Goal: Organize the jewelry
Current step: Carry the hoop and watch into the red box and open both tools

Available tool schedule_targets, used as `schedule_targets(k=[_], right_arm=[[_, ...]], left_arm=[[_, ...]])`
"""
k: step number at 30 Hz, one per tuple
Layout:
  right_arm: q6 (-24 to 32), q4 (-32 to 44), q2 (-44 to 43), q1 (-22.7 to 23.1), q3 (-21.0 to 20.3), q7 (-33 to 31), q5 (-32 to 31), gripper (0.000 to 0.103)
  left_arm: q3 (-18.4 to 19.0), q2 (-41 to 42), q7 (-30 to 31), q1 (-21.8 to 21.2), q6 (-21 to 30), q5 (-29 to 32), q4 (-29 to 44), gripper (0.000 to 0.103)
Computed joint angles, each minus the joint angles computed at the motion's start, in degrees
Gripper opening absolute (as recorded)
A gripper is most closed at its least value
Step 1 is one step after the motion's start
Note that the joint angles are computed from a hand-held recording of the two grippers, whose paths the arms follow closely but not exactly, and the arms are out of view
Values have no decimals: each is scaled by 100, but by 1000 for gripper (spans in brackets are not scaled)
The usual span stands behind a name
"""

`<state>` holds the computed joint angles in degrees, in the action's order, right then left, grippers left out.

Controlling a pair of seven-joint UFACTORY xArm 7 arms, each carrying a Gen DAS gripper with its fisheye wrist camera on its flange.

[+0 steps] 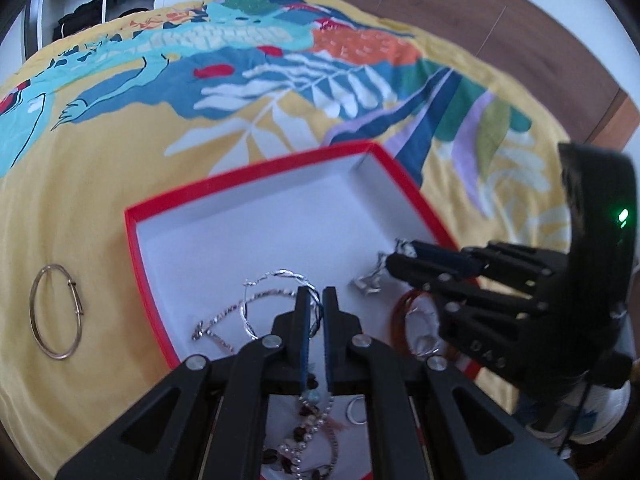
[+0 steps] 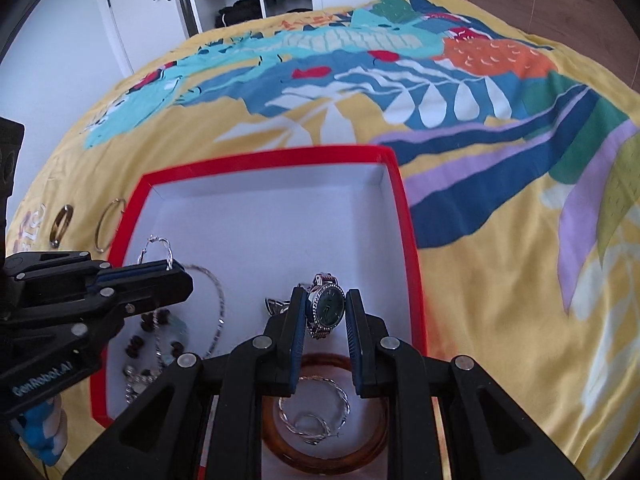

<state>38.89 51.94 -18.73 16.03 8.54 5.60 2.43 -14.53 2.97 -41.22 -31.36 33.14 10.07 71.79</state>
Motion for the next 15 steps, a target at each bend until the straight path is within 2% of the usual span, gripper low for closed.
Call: schedule_targets(k=[5,9,11,15], right_arm=[[7,-101,-19,19,20,-37,-26,18],[64,-128,-53,3,51,-10,-110,19],[85,-131,-65,-11,71,40,-164,21],[138,-155,-149,-18,63,99,-195,31]], left_arm=[[5,22,-419,-91,269,553,-31,6],[-6,-40,-528,-89,313,641,-85,8],[-20,-68,-521,-86,316,638,-98,17],[-49,-168,-500,-82,287,637,-121,18]])
